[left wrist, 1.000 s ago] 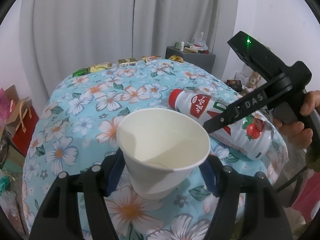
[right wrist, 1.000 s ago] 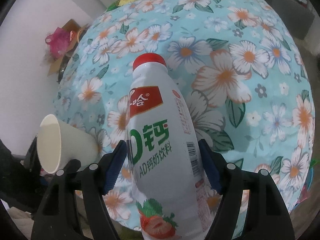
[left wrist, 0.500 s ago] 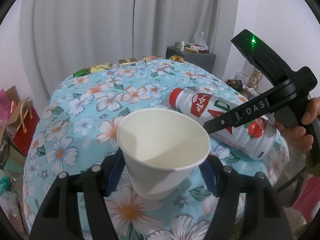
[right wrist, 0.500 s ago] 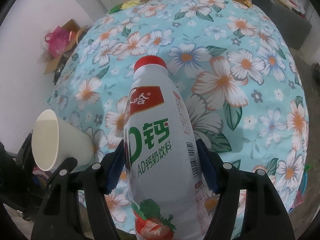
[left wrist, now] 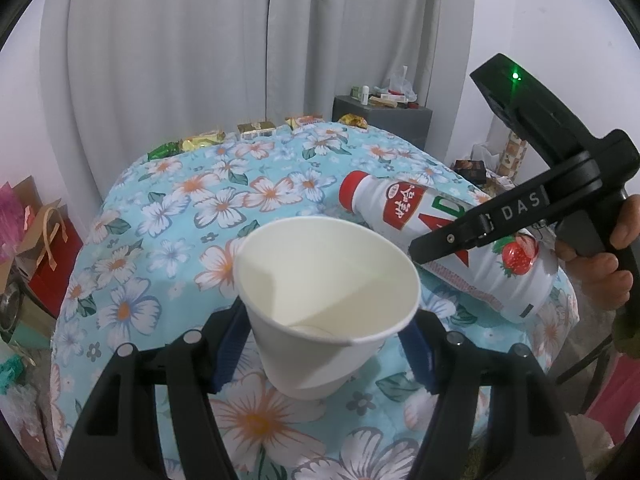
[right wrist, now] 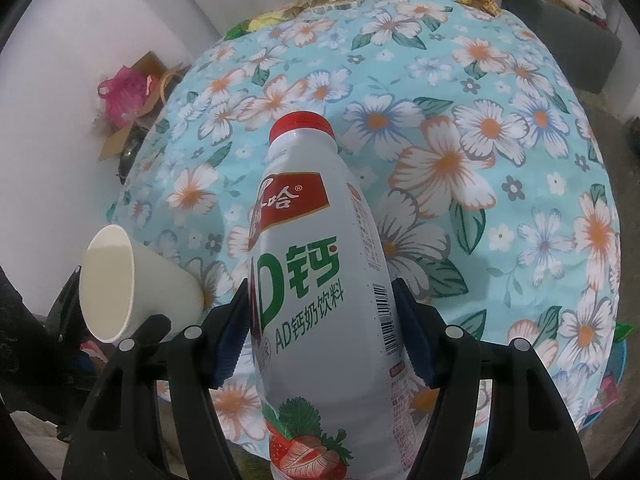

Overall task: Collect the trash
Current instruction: 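Grasp the white AD drink bottle with the right tool while the left tool holds the cup, then carry cup and bottle over the wastebasket and open both tools to drop them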

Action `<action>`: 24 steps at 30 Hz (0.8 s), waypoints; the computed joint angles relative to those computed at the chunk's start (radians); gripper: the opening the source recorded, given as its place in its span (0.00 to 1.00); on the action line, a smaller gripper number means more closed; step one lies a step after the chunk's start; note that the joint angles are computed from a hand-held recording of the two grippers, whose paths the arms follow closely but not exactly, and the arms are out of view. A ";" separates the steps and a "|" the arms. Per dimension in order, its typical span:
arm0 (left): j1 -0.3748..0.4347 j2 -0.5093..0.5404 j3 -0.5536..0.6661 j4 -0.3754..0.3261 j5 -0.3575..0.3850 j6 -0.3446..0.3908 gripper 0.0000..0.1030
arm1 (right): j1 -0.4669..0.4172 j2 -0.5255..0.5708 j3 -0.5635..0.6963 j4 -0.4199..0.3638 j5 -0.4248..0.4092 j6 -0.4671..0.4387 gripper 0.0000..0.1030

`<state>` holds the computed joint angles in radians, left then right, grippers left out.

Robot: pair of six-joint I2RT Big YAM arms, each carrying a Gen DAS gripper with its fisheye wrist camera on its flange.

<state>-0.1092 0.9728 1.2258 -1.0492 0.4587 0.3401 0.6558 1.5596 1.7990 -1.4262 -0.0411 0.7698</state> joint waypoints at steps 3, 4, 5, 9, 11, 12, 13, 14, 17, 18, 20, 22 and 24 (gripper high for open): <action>-0.002 -0.003 0.003 -0.001 -0.002 0.000 0.64 | 0.001 -0.011 -0.006 0.008 -0.001 0.004 0.62; -0.001 -0.002 0.005 -0.001 -0.001 0.001 0.64 | 0.002 -0.015 -0.009 0.012 -0.001 0.007 0.62; -0.002 -0.004 0.006 -0.002 -0.002 0.001 0.64 | 0.003 -0.018 -0.010 0.014 -0.001 0.010 0.62; -0.004 -0.011 0.008 -0.002 0.001 0.004 0.64 | 0.008 -0.043 -0.027 0.031 0.003 0.036 0.62; 0.003 -0.012 0.012 -0.001 0.014 0.009 0.64 | 0.013 -0.058 -0.038 0.041 0.009 0.054 0.62; 0.002 -0.015 0.011 -0.001 0.016 0.008 0.64 | 0.015 -0.068 -0.045 0.046 0.013 0.065 0.62; 0.006 -0.014 0.013 -0.002 0.024 0.010 0.64 | 0.017 -0.077 -0.051 0.051 0.016 0.076 0.62; 0.010 -0.014 0.015 -0.003 0.032 0.012 0.64 | 0.020 -0.086 -0.058 0.057 0.020 0.087 0.62; 0.015 -0.017 0.020 -0.005 0.049 0.018 0.64 | 0.030 -0.126 -0.094 0.079 0.039 0.131 0.62; 0.015 -0.017 0.023 -0.008 0.054 0.021 0.64 | 0.032 -0.138 -0.106 0.087 0.045 0.142 0.62; 0.010 -0.018 0.029 -0.015 0.058 0.028 0.64 | 0.038 -0.173 -0.139 0.108 0.061 0.173 0.62; -0.002 -0.019 0.036 -0.020 0.056 0.039 0.64 | 0.044 -0.207 -0.170 0.129 0.077 0.200 0.62; -0.023 -0.023 0.043 -0.028 0.048 0.045 0.64 | 0.048 -0.247 -0.207 0.155 0.098 0.231 0.62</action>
<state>-0.1320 0.9496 1.2689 -1.0770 0.5069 0.3856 0.7037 1.3124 1.5918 -1.2715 0.0564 1.0007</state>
